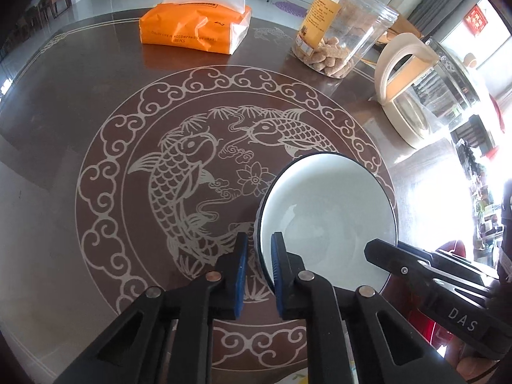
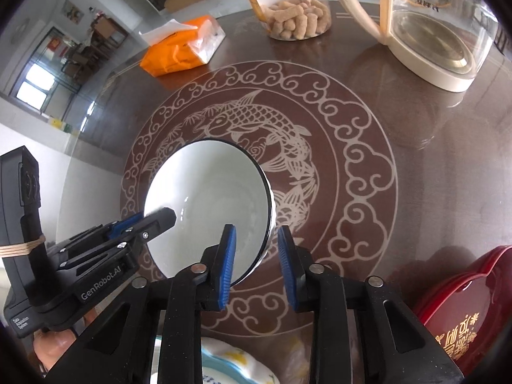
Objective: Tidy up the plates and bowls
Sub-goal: 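Move both grippers to the white bowl with black rim, then close both grippers on the black-rimmed bowl rim, then lift the black-rimmed bowl and carry it over the scalloped bowl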
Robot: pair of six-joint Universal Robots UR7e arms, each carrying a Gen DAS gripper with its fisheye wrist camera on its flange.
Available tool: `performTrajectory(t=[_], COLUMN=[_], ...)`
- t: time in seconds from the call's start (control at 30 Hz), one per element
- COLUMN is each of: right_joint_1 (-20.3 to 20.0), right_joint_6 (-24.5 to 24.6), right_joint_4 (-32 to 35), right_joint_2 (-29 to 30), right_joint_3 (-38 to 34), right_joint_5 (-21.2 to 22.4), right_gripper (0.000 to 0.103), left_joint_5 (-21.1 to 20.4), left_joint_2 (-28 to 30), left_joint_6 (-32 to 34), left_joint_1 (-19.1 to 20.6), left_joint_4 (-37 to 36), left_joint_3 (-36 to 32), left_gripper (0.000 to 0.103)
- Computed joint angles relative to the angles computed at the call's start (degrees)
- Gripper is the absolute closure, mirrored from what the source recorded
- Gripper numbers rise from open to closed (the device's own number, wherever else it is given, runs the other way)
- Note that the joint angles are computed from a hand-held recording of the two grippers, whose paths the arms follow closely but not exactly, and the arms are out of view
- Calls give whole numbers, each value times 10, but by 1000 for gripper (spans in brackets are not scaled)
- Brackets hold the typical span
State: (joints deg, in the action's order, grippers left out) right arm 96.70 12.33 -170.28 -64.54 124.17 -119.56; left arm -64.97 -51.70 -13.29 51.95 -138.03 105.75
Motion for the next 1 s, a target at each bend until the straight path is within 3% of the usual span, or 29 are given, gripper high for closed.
performTrajectory(t=[0.03, 0.37, 0.77, 1.0], right_joint_1=[0, 16, 137, 184], right_joint_6=[0, 9, 68, 120], right_joint_4=[-1, -14, 37, 48], right_joint_2=[0, -24, -133, -157], right_joint_3=[1, 20, 88, 140], right_joint_5=[-4, 2, -9, -22], right_gripper=[84, 87, 87, 87], left_joint_5=[4, 5, 5, -5], left_joint_2=[0, -45, -232, -308], left_joint_6=[0, -16, -51, -88], left_joint_1=[-2, -28, -132, -166], left_joint_4=[-2, 10, 68, 95], left_joint_3=[2, 31, 149, 226], left_gripper=[92, 92, 89, 87])
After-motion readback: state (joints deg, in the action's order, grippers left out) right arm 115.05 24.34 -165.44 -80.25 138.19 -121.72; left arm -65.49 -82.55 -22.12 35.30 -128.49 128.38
